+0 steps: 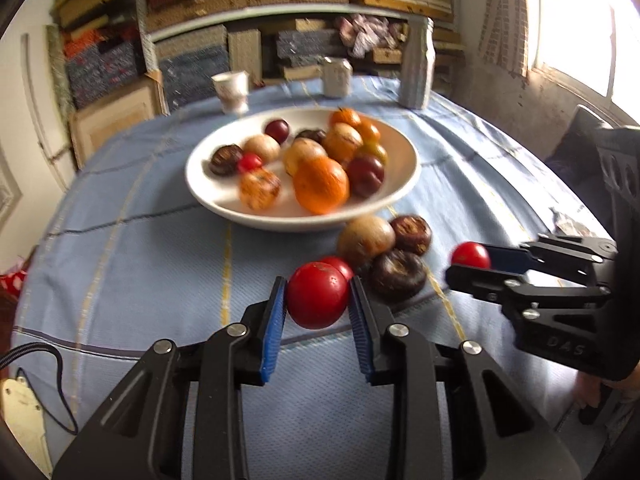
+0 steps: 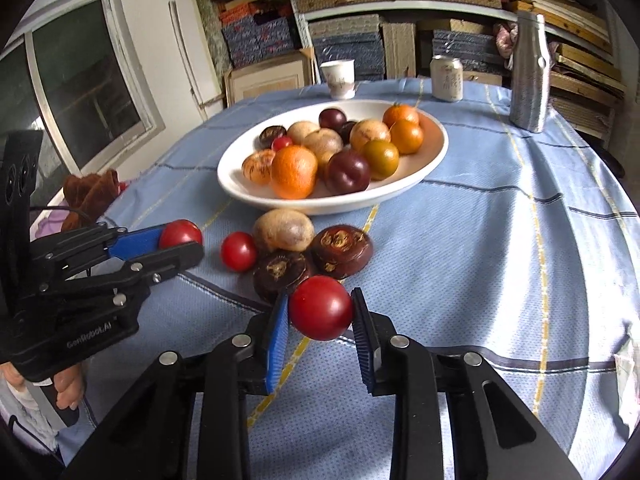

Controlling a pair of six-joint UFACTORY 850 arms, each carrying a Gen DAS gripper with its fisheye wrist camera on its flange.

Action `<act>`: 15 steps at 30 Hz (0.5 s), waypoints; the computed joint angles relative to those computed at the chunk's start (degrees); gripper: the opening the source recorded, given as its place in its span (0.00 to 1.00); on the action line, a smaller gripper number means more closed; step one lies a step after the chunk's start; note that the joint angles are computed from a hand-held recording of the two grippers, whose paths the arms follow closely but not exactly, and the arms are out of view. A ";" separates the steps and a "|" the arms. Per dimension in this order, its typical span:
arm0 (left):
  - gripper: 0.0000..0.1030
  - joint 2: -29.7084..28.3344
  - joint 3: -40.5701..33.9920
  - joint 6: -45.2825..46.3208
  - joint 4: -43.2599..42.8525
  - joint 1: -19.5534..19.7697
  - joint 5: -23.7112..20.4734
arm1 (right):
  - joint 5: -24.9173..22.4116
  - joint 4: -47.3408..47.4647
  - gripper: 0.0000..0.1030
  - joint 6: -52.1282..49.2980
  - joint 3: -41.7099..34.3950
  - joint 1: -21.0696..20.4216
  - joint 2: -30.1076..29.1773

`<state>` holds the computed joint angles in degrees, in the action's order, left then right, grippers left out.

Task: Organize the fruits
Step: 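Carry both red tomatoes over the white plate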

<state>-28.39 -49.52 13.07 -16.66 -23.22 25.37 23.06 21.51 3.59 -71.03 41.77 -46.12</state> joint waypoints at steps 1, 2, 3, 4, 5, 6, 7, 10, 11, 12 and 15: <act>0.29 0.43 0.56 2.20 -2.81 -0.33 1.72 | 1.16 0.64 0.30 -0.29 0.59 0.10 0.35; 0.29 0.71 0.91 3.25 -4.13 -0.40 2.76 | 2.25 0.51 0.30 0.13 1.17 0.13 0.67; 0.29 1.01 1.31 4.28 -5.44 -0.57 3.94 | 3.16 0.31 0.30 0.63 1.59 0.10 0.89; 0.29 1.26 1.64 5.07 -6.58 -0.74 5.00 | 4.34 0.33 0.30 1.07 2.13 0.15 1.17; 0.29 1.38 1.79 5.74 -7.55 -0.83 5.70 | 4.97 0.34 0.30 1.16 2.41 0.17 1.33; 0.29 1.53 1.99 6.97 -9.05 -1.01 6.66 | 5.44 0.37 0.30 1.17 2.62 0.20 1.44; 0.29 1.63 2.18 7.65 -9.82 -1.12 7.31 | 6.17 0.44 0.30 1.14 2.89 0.29 1.58; 0.29 1.93 2.49 8.01 -10.53 -1.13 8.29 | 7.45 1.17 0.30 0.44 3.50 0.56 1.94; 0.29 1.99 2.64 8.51 -11.21 -1.24 8.84 | 7.48 1.27 0.30 0.36 3.46 0.53 1.92; 0.29 2.11 2.85 8.98 -11.79 -1.34 9.38 | 7.52 1.05 0.30 0.56 3.46 0.47 1.93; 0.29 2.26 3.06 8.85 -12.09 -1.26 10.04 | 7.64 1.23 0.30 0.42 3.57 0.56 2.03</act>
<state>-26.13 -46.47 21.92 -28.75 -24.48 35.40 30.70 22.74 4.01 -67.46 42.34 -44.09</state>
